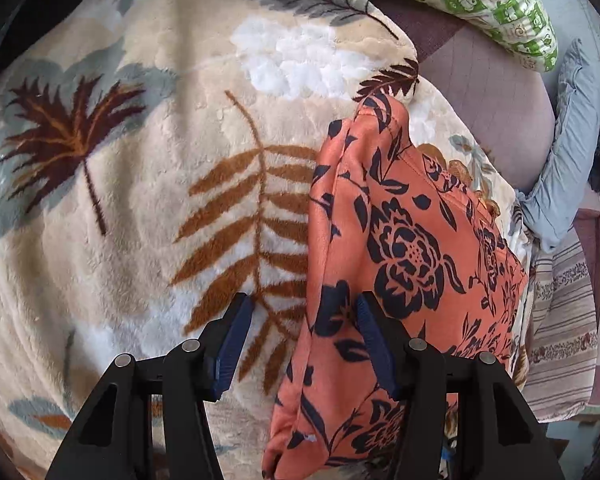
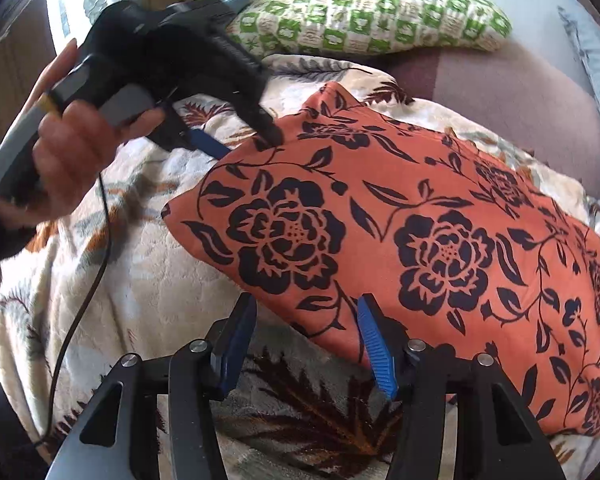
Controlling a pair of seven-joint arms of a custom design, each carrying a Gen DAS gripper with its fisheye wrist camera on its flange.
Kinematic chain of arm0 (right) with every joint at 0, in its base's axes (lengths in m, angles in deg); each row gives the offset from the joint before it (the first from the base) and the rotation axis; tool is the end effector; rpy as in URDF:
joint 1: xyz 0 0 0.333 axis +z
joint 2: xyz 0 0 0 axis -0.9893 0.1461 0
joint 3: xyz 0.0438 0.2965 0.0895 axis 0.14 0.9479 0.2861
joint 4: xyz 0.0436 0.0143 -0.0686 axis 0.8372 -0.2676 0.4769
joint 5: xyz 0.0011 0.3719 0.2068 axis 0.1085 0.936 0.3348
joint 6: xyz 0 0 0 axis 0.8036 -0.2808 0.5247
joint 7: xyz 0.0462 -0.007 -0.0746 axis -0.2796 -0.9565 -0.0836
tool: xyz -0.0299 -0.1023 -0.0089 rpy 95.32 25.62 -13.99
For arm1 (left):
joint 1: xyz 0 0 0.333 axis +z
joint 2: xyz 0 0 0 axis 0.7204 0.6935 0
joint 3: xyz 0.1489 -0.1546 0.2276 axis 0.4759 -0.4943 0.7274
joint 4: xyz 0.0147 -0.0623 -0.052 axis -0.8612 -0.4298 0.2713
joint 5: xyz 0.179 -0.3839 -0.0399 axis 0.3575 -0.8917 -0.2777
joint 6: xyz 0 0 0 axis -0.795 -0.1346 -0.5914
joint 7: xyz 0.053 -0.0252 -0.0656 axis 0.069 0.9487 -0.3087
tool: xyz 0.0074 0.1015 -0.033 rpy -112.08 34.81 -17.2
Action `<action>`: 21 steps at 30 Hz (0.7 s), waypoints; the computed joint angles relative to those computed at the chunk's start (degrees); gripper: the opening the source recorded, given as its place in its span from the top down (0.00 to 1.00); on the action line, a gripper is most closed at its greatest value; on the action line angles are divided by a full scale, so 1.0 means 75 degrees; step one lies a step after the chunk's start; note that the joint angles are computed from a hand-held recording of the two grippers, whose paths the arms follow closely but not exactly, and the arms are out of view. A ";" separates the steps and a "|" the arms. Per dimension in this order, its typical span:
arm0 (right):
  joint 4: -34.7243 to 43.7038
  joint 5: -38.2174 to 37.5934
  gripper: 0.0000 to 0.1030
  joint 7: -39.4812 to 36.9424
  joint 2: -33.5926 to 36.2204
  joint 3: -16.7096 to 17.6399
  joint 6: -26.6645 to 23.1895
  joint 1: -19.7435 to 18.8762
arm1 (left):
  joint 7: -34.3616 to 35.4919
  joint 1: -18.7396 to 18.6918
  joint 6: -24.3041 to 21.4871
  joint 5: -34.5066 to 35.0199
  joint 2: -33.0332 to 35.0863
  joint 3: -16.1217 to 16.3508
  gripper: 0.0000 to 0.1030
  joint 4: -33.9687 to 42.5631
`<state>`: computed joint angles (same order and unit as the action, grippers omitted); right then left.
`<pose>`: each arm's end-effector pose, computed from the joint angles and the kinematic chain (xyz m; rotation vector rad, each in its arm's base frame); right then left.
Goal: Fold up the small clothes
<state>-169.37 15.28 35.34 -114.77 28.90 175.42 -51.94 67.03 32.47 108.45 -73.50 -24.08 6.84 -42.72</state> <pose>0.3347 0.1745 0.4113 -2.3599 1.0692 -0.3706 0.6014 -0.3244 0.3536 2.3913 -1.5393 0.6633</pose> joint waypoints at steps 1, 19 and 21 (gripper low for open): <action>-0.0108 -0.0206 0.44 0.0086 -0.0033 0.0317 0.0201 -0.0124 | 0.0115 0.0054 -0.0017 -0.0058 0.0098 -0.0022 0.47 0.0129; 0.0379 -0.3807 0.51 0.3653 0.1416 0.4230 0.2693 -0.3387 | 0.0558 -0.0379 -0.2361 0.1285 0.2807 0.0303 0.34 0.4370; 0.0414 -0.3893 0.68 0.3639 0.1586 0.3747 0.2863 -0.3090 | 0.0694 -0.0491 -0.2482 0.1550 0.2842 0.0360 0.61 0.4523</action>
<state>-166.26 -13.91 62.63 -102.88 57.00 196.89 -75.11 72.24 28.79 89.84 -61.87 -2.77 9.53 -8.79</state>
